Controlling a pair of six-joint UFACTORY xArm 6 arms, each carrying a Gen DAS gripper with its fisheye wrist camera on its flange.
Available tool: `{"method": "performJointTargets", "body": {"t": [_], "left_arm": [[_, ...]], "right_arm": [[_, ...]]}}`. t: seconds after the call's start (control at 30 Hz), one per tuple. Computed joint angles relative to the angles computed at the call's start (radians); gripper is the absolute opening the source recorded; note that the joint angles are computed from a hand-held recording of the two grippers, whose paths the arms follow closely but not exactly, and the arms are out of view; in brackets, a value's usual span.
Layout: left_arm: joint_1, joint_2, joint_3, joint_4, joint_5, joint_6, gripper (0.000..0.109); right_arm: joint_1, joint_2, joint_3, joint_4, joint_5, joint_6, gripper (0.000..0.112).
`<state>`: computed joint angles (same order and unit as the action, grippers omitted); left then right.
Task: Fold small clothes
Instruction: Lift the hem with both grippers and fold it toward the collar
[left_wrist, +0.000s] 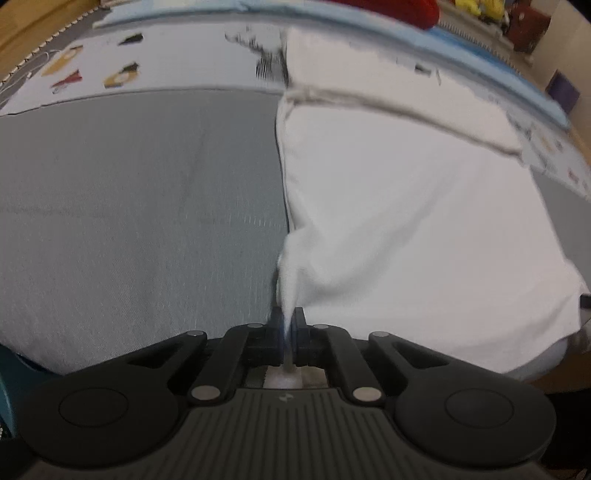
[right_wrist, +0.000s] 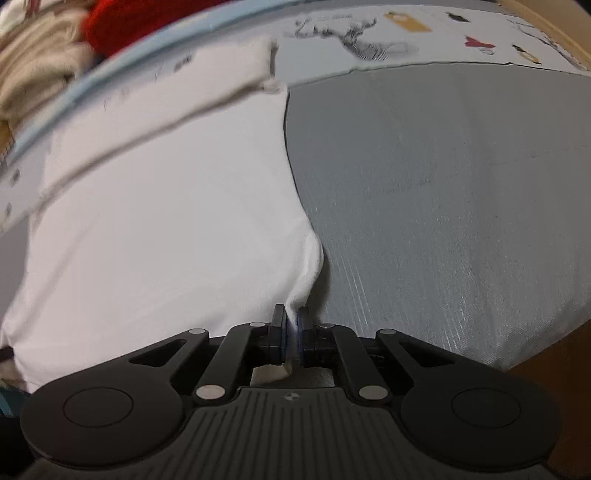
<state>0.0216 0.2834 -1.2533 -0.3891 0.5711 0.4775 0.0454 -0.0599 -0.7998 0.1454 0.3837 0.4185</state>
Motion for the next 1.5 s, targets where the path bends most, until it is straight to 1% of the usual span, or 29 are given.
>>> {"method": "performJointTargets", "body": {"t": [0.07, 0.1, 0.17, 0.2, 0.27, 0.37, 0.4, 0.43, 0.53, 0.6, 0.67, 0.73, 0.83, 0.9, 0.93, 1.0, 1.1, 1.13, 1.2, 1.23, 1.27, 1.3, 1.37, 1.43, 1.5], "left_arm": [[0.007, 0.007, -0.015, -0.006, 0.028, -0.017, 0.004], [0.012, 0.019, -0.032, -0.001, 0.065, -0.03, 0.004], [0.016, 0.038, -0.057, 0.021, 0.123, -0.043, 0.007], [0.013, 0.037, -0.05, 0.038, 0.121, -0.041, 0.009], [0.005, 0.031, -0.038, 0.054, 0.1, -0.028, 0.01], [0.007, 0.029, -0.035, 0.044, 0.099, -0.032, 0.01], [0.007, 0.027, -0.032, 0.042, 0.094, -0.028, 0.009], [0.004, 0.021, -0.022, 0.039, 0.078, -0.02, 0.005], [0.001, -0.02, 0.025, 0.003, 0.031, 0.036, 0.004], [0.001, -0.044, 0.044, -0.044, 0.006, 0.078, 0.004], [0.004, -0.071, 0.055, -0.097, -0.001, 0.118, 0.003], [0.007, -0.106, 0.061, -0.15, 0.005, 0.177, 0.003], [0.019, -0.173, 0.066, -0.239, 0.034, 0.285, 0.003], [0.033, -0.219, 0.07, -0.274, 0.068, 0.338, 0.003], [0.044, -0.246, 0.071, -0.275, 0.093, 0.348, 0.003], [0.072, -0.299, 0.076, -0.296, 0.143, 0.376, 0.003], [0.154, -0.399, 0.078, -0.373, 0.287, 0.416, 0.003], [0.179, -0.426, 0.083, -0.393, 0.32, 0.434, 0.003], [0.204, -0.449, 0.083, -0.408, 0.347, 0.44, 0.003], [0.21, -0.443, 0.077, -0.411, 0.357, 0.427, 0.003], [0.206, -0.426, 0.069, -0.408, 0.354, 0.415, 0.003], [0.189, -0.403, 0.062, -0.389, 0.326, 0.399, 0.003], [0.164, -0.337, 0.023, -0.364, 0.287, 0.372, 0.003], [0.144, -0.237, -0.052, -0.344, 0.267, 0.344, 0.003], [0.119, -0.119, -0.159, -0.303, 0.254, 0.304, 0.003]], "right_arm": [[-0.013, 0.005, -0.006, -0.028, 0.032, 0.046, 0.005], [-0.016, 0.015, -0.016, -0.048, 0.059, 0.068, 0.006], [-0.019, 0.032, -0.032, -0.019, 0.097, 0.045, 0.01], [-0.018, 0.037, -0.036, -0.014, 0.105, 0.034, 0.011], [-0.01, 0.043, -0.041, -0.054, 0.111, 0.037, 0.011], [0.0, 0.047, -0.045, -0.072, 0.111, 0.041, 0.011], [0.002, 0.048, -0.047, -0.066, 0.108, 0.035, 0.008], [0.003, 0.042, -0.041, -0.052, 0.094, 0.023, 0.006], [0.006, 0.016, -0.017, -0.049, 0.025, 0.002, 0.006], [0.009, -0.015, 0.009, -0.058, -0.023, 0.008, 0.006], [0.012, -0.051, 0.028, -0.053, -0.061, 0.006, 0.005], [0.015, -0.088, 0.046, -0.029, -0.122, -0.034, 0.005], [0.021, -0.166, 0.076, 0.055, -0.196, -0.121, 0.005], [0.025, -0.223, 0.088, 0.158, -0.211, -0.236, 0.005], [0.028, -0.259, 0.098, 0.182, -0.21, -0.272, 0.005], [0.032, -0.332, 0.114, 0.309, -0.199, -0.408, 0.005], [0.022, -0.5, 0.152, 0.495, -0.133, -0.568, 0.005], [0.015, -0.543, 0.163, 0.555, -0.122, -0.63, 0.005], [0.005, -0.602, 0.178, 0.635, -0.118, -0.713, 0.005], [0.003, -0.609, 0.183, 0.657, -0.125, -0.727, 0.005], [-0.003, -0.605, 0.185, 0.663, -0.129, -0.719, 0.005], [-0.009, -0.576, 0.174, 0.674, -0.133, -0.723, 0.005], [-0.017, -0.49, 0.144, 0.627, -0.144, -0.654, 0.005], [-0.005, -0.383, 0.094, 0.653, -0.182, -0.67, 0.005], [-0.009, -0.262, 0.033, 0.577, -0.219, -0.636, 0.005]]}}
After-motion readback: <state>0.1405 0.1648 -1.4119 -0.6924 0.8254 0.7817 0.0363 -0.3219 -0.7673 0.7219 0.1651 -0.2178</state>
